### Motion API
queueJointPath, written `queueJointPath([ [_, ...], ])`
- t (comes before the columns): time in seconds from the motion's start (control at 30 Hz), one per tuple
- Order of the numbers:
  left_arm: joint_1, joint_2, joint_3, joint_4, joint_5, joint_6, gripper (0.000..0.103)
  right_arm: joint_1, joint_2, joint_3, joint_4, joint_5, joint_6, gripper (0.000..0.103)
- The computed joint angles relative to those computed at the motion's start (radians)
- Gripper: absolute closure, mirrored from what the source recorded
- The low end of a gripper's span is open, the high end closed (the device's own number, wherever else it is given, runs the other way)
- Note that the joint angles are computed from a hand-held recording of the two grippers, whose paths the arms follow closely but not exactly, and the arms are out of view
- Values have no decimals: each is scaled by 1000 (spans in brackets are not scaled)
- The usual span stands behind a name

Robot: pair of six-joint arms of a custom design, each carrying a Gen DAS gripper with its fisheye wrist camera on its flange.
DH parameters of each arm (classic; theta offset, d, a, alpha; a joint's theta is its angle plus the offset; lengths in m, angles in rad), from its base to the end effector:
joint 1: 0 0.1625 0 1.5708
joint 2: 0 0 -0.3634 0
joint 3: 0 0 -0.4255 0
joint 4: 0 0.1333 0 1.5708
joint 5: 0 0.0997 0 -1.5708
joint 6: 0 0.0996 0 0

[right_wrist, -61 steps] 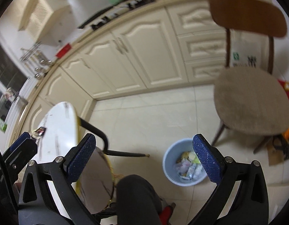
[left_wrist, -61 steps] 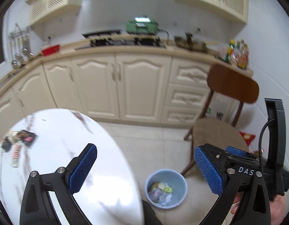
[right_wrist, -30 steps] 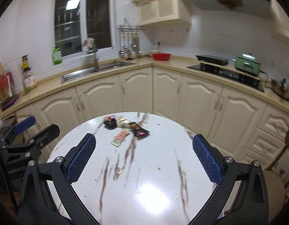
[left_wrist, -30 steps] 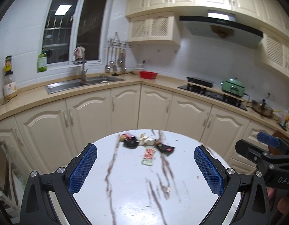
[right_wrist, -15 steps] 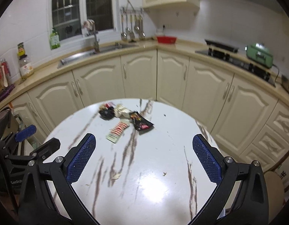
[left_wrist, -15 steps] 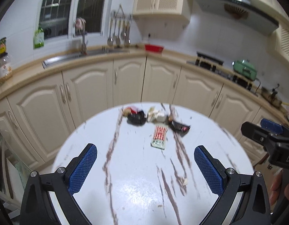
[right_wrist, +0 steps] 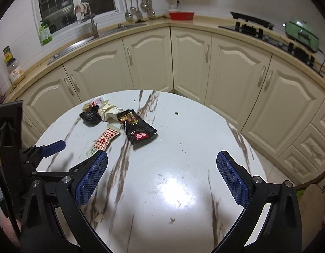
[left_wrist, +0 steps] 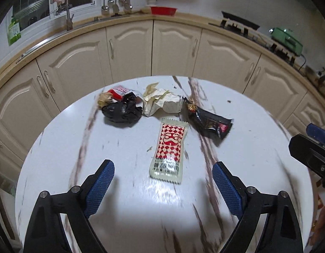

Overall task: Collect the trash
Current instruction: 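Grasp the red-and-white checkered sauce packet with the left gripper while the right gripper grasps the black snack packet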

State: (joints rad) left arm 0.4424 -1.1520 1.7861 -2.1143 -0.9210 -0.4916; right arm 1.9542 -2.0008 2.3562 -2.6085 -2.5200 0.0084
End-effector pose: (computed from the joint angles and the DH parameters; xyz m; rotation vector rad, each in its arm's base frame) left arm -0.4437 -0.4244 0.1544 0.8439 2.4345 -0.5480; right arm 0.1837 -0.3156 0.3626 0.0155 -2.1917 0.9665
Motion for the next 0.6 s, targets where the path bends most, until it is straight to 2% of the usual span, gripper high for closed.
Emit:
queueJointPath([
  [0.1, 47, 96, -88, -5, 2, 39, 16, -58, 20, -11, -23, 48, -37, 0],
  [0.33, 90, 186, -158, -51, 26, 114, 23, -155, 89, -48, -64, 135, -107, 0],
  [0.53, 110, 197, -162, -133, 17, 199, 57, -209, 170, -94, -71, 213, -153, 0],
  [0.6, 119, 192, -159, -142, 13, 204, 72, -216, 210, -113, -77, 226, -167, 0],
])
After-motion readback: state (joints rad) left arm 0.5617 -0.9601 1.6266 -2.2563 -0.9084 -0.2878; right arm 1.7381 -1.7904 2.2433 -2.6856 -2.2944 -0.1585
